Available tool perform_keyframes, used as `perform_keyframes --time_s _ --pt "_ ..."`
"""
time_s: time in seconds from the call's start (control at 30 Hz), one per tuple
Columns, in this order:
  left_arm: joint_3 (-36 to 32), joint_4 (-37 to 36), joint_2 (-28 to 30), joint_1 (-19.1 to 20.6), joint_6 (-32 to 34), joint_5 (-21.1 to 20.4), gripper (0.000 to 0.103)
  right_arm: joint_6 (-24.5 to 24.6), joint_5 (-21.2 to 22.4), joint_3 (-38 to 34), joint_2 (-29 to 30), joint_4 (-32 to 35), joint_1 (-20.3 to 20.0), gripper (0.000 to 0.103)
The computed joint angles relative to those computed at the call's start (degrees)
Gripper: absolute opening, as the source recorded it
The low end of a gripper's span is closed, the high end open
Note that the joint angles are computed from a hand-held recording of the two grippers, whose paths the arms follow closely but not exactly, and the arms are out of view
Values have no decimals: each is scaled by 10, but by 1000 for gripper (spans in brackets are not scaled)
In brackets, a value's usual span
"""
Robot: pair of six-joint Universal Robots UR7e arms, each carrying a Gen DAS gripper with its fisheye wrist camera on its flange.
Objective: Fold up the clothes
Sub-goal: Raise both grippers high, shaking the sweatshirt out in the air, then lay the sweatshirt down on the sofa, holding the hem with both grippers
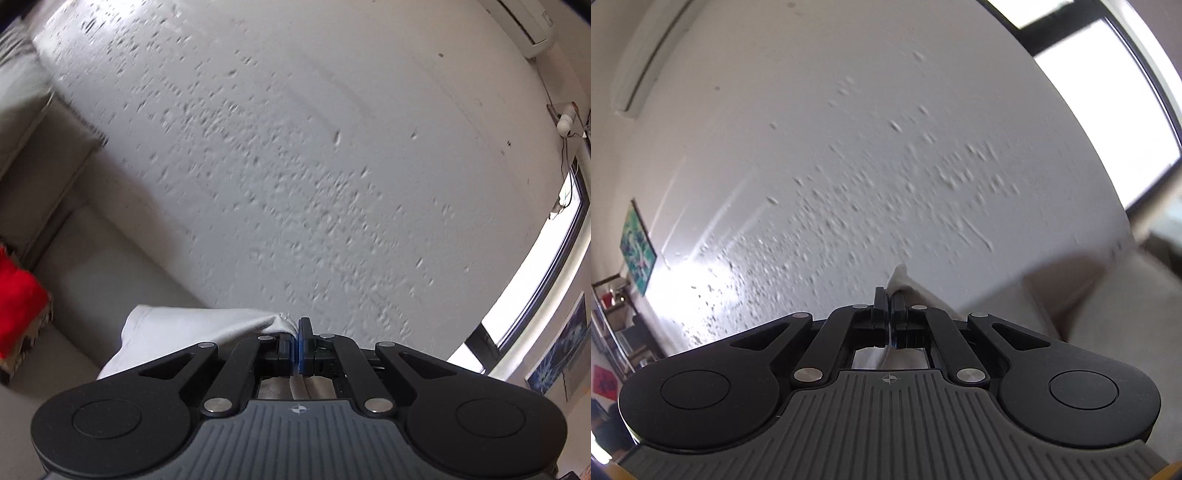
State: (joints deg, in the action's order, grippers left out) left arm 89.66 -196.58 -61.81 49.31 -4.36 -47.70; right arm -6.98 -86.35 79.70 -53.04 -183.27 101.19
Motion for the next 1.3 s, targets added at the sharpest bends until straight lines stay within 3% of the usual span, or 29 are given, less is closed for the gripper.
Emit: perform_keyframes --time_s 0.2,0.4,0.67,0.73,0.77,0.8,0.87,0.97,1.03,1.1,1.2,1.3 --pt "160 -50 -1 57 -122 -2 0 9 -20 135 -6 -33 -74 0" --pt "248 -63 33 115 -276 -2 0 26 -70 185 26 -19 -124 0" --pt "293 -35 26 120 -311 37 0 32 -87 212 4 -7 -135 1" --pt "286 24 14 116 -318 55 0 26 -97 209 -6 32 -133 3" --pt "280 63 7 114 -326 61 0 29 -102 202 -12 73 -132 14" --pt "288 91 -1 109 -337 68 2 37 -109 196 -16 111 -133 17" --pt "304 159 -18 95 -374 84 12 48 -113 200 -28 155 -139 18" --pt "316 246 -33 74 -421 109 27 45 -115 235 -49 162 -153 30" --pt "328 285 -35 55 -450 126 30 52 -91 264 -63 159 -165 30" --pt "345 255 -24 41 -449 130 37 61 -52 289 -67 141 -177 30" --pt "372 145 10 31 -458 118 37 71 -8 320 -64 107 -190 31" --pt "378 61 48 32 -449 90 37 52 -7 321 -53 106 -186 31"
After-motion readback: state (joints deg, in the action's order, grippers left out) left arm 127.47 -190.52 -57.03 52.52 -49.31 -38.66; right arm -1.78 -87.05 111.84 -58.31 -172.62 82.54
